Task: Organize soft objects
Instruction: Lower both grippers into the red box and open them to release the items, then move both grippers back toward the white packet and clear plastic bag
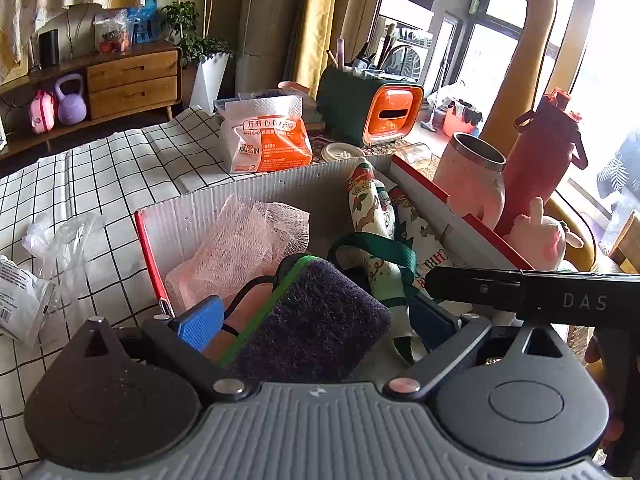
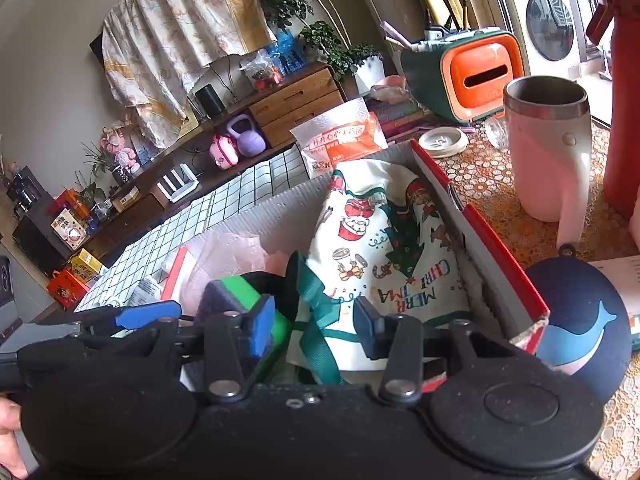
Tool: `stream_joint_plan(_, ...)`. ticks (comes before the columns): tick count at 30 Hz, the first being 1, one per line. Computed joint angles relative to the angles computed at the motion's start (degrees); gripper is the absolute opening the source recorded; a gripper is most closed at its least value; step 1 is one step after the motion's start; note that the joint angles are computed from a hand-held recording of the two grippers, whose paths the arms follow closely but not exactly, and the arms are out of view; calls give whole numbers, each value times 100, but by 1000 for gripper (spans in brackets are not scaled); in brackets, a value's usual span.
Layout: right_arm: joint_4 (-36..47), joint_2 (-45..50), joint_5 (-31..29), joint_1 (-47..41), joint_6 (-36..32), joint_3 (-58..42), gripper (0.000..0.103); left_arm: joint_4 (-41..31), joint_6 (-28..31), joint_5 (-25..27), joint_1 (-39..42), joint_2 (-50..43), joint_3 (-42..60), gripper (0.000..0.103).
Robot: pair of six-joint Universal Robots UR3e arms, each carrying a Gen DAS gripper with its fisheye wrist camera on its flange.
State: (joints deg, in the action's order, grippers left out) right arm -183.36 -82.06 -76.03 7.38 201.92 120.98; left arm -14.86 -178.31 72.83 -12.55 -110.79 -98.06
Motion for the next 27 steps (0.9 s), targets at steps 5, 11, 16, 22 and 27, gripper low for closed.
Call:
stream_joint_plan(5, 172, -367, -225, 215, -129, 76, 53, 166, 60, -141, 154, 507, -500, 101)
stream_joint_plan(11, 286, -650, -556, 607, -195, 3, 64, 240, 218, -541, 562, 1336, -1229, 101)
stream_joint_plan(16, 442, -681, -981, 1137, -350, -313, 74, 144, 427, -896, 1066, 2187, -1886, 101)
stream_joint_plan(22, 595, -470, -1284, 1641, -446, -792, 82, -304, 837, -1381, 1876, 3246, -2592, 102)
stream_joint_plan(27, 752, -41, -1553, 2069, -520, -1412, 91, -771, 1318, -1802, 2717, 4131, -3186, 103)
